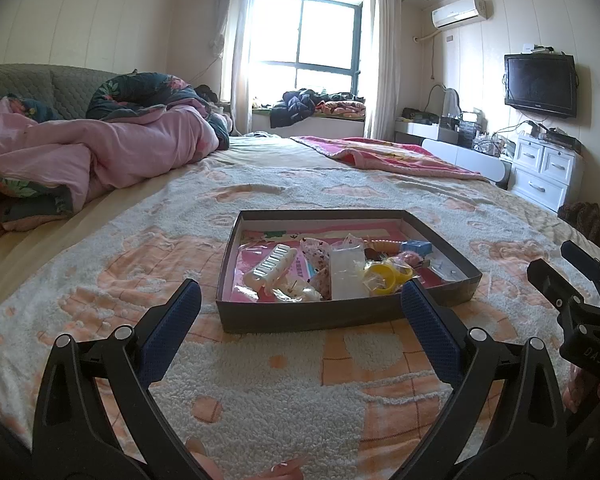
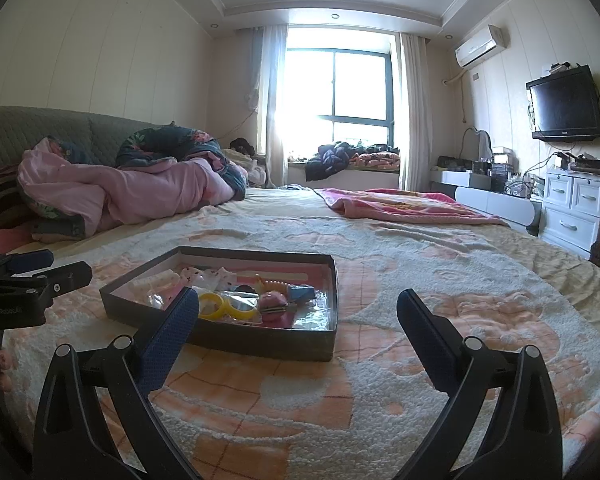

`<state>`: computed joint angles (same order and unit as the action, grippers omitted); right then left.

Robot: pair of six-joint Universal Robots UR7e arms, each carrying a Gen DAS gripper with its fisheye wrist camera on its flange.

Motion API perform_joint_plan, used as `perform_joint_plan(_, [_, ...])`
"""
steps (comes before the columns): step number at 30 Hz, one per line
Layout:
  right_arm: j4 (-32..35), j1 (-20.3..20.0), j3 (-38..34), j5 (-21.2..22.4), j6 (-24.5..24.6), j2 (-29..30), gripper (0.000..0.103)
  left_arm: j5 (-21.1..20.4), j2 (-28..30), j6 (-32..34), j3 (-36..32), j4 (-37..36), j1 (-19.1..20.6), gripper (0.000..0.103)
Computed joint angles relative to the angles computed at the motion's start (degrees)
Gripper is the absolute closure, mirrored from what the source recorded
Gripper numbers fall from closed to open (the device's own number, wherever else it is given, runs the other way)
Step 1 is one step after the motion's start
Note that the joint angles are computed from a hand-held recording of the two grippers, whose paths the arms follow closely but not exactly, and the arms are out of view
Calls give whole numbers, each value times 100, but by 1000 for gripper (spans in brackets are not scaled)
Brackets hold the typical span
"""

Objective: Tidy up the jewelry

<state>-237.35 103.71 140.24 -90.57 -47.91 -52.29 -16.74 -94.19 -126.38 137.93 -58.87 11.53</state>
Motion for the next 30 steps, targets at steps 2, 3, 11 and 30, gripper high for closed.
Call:
perform_joint_plan(2, [-5, 1, -1, -5, -2, 1, 7, 3, -12, 28, 8, -24, -1, 11])
perform_joint_plan(3, [-14, 2, -2, -2, 0, 8, 7, 8, -11, 39, 9, -32, 2, 11])
perform_joint_plan(11, [-16, -4, -1, 6, 5, 11, 7, 1, -3, 14, 0, -9, 3, 11])
perform_joint_plan(30, [-43, -3, -3, 8, 9, 31, 7, -4, -13, 42, 6, -42, -1, 11])
